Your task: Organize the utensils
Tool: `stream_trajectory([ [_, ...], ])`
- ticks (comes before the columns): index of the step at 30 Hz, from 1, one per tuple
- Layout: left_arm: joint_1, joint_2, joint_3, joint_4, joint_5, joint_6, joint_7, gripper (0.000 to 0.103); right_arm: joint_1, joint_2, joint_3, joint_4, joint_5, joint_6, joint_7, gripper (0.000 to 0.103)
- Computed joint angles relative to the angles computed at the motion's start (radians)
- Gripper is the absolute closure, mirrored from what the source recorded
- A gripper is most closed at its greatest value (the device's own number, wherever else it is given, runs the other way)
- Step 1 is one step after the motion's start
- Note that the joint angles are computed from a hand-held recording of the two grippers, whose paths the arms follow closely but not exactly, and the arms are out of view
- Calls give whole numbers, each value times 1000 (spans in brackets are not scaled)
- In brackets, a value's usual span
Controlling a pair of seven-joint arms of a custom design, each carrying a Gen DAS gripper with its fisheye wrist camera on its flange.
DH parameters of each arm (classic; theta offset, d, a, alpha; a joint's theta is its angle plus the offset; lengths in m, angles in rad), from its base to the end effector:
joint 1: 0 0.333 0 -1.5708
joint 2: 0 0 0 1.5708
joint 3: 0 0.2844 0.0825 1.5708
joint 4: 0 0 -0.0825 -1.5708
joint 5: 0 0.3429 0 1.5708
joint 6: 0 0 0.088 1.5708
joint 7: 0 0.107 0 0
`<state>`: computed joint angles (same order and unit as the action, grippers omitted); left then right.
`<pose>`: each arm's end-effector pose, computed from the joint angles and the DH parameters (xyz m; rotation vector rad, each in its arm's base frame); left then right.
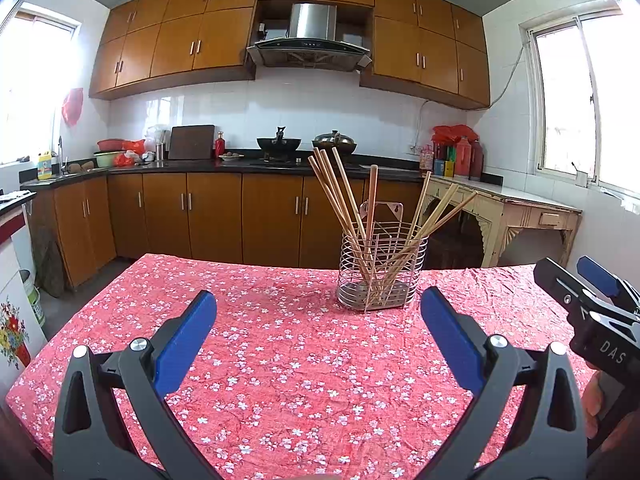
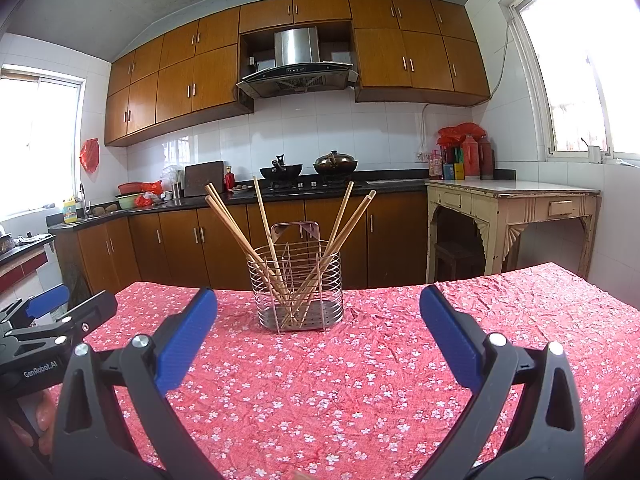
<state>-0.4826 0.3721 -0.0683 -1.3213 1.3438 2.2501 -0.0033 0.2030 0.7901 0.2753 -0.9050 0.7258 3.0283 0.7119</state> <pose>0.5851 -0.3165 0.5848 -1.6256 1.0594 -0.8846 0.7081 0.1959 0.5553 -1.5158 0.9658 -0.7155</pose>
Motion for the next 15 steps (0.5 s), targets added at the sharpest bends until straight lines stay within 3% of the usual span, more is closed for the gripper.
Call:
stream_trajectory([
  [15, 2, -17, -3, -23, 32, -5, -39, 2, 2, 7, -3, 10, -5, -3, 14, 4],
])
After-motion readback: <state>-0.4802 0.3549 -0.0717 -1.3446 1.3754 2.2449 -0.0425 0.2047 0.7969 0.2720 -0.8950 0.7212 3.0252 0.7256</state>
